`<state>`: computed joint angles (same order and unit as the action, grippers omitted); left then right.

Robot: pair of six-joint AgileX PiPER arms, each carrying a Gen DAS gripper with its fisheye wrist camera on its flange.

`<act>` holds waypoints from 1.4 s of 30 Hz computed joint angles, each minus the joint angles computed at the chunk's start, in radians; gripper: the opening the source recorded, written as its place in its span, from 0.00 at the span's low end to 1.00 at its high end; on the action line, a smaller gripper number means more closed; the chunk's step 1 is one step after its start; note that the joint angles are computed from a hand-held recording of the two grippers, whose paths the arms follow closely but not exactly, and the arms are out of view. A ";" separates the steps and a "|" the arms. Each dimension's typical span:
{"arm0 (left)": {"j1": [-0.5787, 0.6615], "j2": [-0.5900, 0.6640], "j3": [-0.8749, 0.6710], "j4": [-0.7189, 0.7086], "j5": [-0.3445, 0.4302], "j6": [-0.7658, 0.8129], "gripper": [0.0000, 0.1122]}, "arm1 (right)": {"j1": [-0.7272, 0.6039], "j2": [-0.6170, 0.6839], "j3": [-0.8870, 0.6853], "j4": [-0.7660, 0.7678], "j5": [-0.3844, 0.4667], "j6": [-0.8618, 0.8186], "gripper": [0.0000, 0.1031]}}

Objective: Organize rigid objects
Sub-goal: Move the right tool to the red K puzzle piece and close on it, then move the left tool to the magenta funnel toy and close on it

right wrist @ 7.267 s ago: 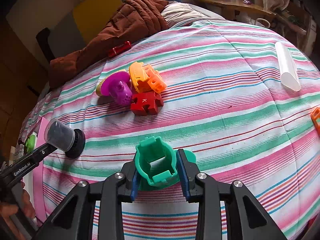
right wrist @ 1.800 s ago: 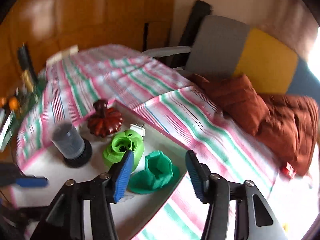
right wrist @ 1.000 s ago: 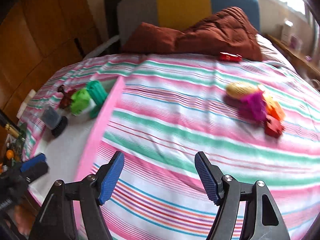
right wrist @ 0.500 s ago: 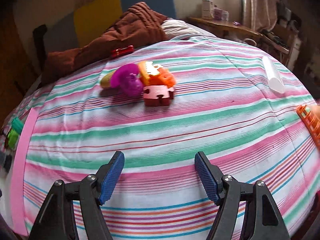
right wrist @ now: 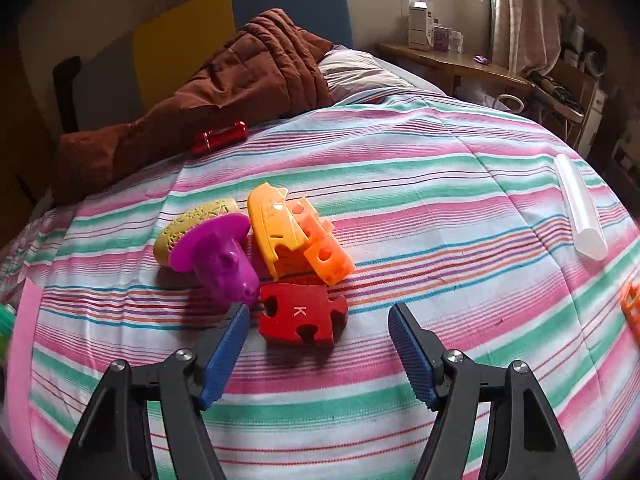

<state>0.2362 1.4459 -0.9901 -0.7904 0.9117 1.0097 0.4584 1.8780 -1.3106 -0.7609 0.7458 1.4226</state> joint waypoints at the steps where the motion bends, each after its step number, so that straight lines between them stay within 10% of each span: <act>1: -0.006 0.002 -0.002 0.004 -0.002 -0.008 0.43 | -0.013 0.009 -0.005 0.026 -0.014 -0.027 0.63; 4: -0.036 0.006 -0.010 0.023 -0.015 -0.035 0.43 | -0.017 -0.011 0.034 -0.012 -0.065 0.005 0.46; 27: -0.595 0.377 -0.570 0.381 -0.140 -0.533 0.43 | 0.070 -0.145 0.256 -0.168 0.075 0.359 0.46; 37: -0.687 0.833 -1.238 0.585 0.135 -0.860 0.43 | 0.074 -0.154 0.284 -0.201 0.054 0.407 0.46; 42: -0.649 0.833 -1.169 0.548 0.146 -0.873 0.45 | 0.074 -0.163 0.298 -0.215 0.037 0.435 0.46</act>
